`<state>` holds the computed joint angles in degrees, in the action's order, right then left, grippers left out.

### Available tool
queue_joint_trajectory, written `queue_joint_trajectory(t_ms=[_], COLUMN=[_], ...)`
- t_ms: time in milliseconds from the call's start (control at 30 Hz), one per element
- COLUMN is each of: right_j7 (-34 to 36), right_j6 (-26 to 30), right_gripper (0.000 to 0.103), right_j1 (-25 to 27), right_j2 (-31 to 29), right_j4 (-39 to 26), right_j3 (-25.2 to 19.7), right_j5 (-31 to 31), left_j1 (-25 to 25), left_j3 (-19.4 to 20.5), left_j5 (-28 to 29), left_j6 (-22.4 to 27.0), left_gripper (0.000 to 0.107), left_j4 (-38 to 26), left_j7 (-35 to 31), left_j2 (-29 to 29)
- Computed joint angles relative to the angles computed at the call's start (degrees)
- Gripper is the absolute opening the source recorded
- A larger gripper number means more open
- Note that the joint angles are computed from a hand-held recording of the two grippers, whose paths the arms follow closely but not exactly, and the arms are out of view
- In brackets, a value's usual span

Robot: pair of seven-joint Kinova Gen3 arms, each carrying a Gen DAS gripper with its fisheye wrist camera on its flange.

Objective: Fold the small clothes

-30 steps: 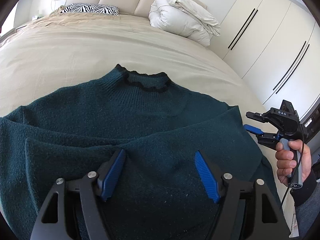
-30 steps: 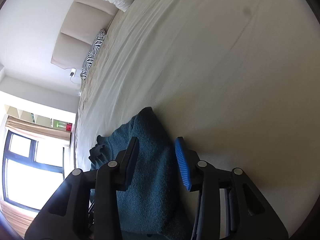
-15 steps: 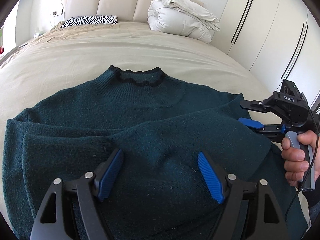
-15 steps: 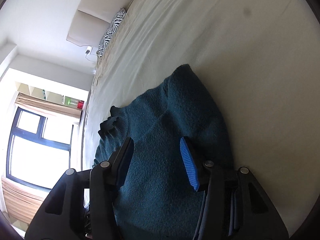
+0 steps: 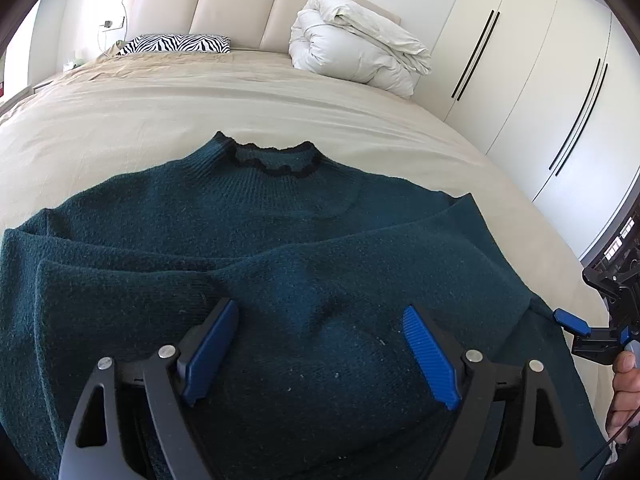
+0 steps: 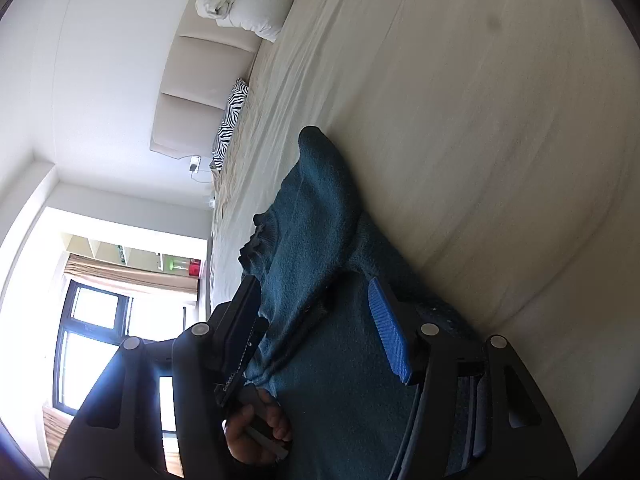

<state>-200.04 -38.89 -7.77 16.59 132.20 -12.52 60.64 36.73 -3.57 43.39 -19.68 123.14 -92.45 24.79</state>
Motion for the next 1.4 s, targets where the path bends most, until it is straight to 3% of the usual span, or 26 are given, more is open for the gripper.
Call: queue_joint_trajectory(t_ms=[167, 333, 400, 467, 633, 700, 800, 933, 1000, 1100, 1167, 1233, 1300, 1400], right_j7=[-1.3, 5.8, 9.9, 12.4, 17.1, 20.3, 26.2, 32.9, 33.5, 30.0, 29.1, 26.9, 25.1, 29.4], right_j6=[9.4, 11.7, 11.2, 9.5, -1.6, -5.2, -10.6, -11.1, -11.8, -11.2, -9.8, -12.0, -12.4, -6.6], right_gripper=[0.057, 0.057, 0.058, 0.058, 0.056, 0.054, 0.051, 0.048, 0.048, 0.044, 0.046, 0.048, 0.053, 0.054], right_j1=[-10.7, -12.4, -10.5, -11.5, -19.9, -18.9, -11.6, -4.8, -5.5, -10.5, -12.3, -10.1, -4.7, 0.6], right_j2=[4.7, 6.6, 7.8, 9.3, 10.4, 11.3, 12.9, 14.4, 14.1, 12.9, 11.3, 10.0, 7.4, -0.2], right_j4=[-6.3, -8.7, -9.1, -9.3, -5.1, -3.4, -0.1, 0.4, 1.2, 1.6, 1.8, 4.6, 7.6, 9.1], right_j3=[-0.8, -1.7, -4.0, -3.5, 5.6, 4.3, -3.3, -12.0, -11.4, -4.5, -2.6, -4.8, -10.2, -15.3], right_j5=[-7.3, -18.9, -23.6, -28.2, -39.9, -44.5, -48.5, -52.3, -53.1, -49.7, -47.9, -46.5, -46.2, -47.7], left_j1=[-5.4, -5.8, -5.7, -5.8, -6.0, -6.9, -6.2, -6.5, -6.3, -6.5, -7.0, -7.3, -7.9, -8.3], left_j3=[5.6, 5.8, 5.6, 5.6, 5.8, 6.1, 5.3, 5.4, 5.2, 5.6, 6.1, 6.4, 6.8, 7.2], left_j5=[-8.3, -10.8, -11.1, -11.6, -12.2, -12.9, -11.5, -11.4, -11.3, -12.3, -13.7, -14.6, -15.8, -17.0], left_j6=[-4.7, -5.6, -5.6, -5.8, -5.4, -4.6, -4.0, -4.0, -4.3, -5.4, -5.8, -6.2, -6.6, -7.7], left_gripper=[0.087, 0.087, 0.087, 0.087, 0.087, 0.087, 0.087, 0.087, 0.087, 0.087, 0.087, 0.089, 0.091, 0.092], left_j4=[3.0, 3.6, 3.6, 3.7, 3.8, 3.6, 3.5, 3.4, 3.6, 4.2, 4.3, 4.3, 4.5, 4.8], left_j7=[8.5, 11.3, 11.7, 12.2, 13.4, 14.4, 14.8, 15.8, 15.7, 15.9, 16.2, 16.6, 17.2, 18.3], left_j2=[-0.5, -0.5, -0.5, -0.5, -1.2, -1.5, -2.3, -2.6, -2.6, -2.1, -1.4, -1.1, -0.8, -0.4])
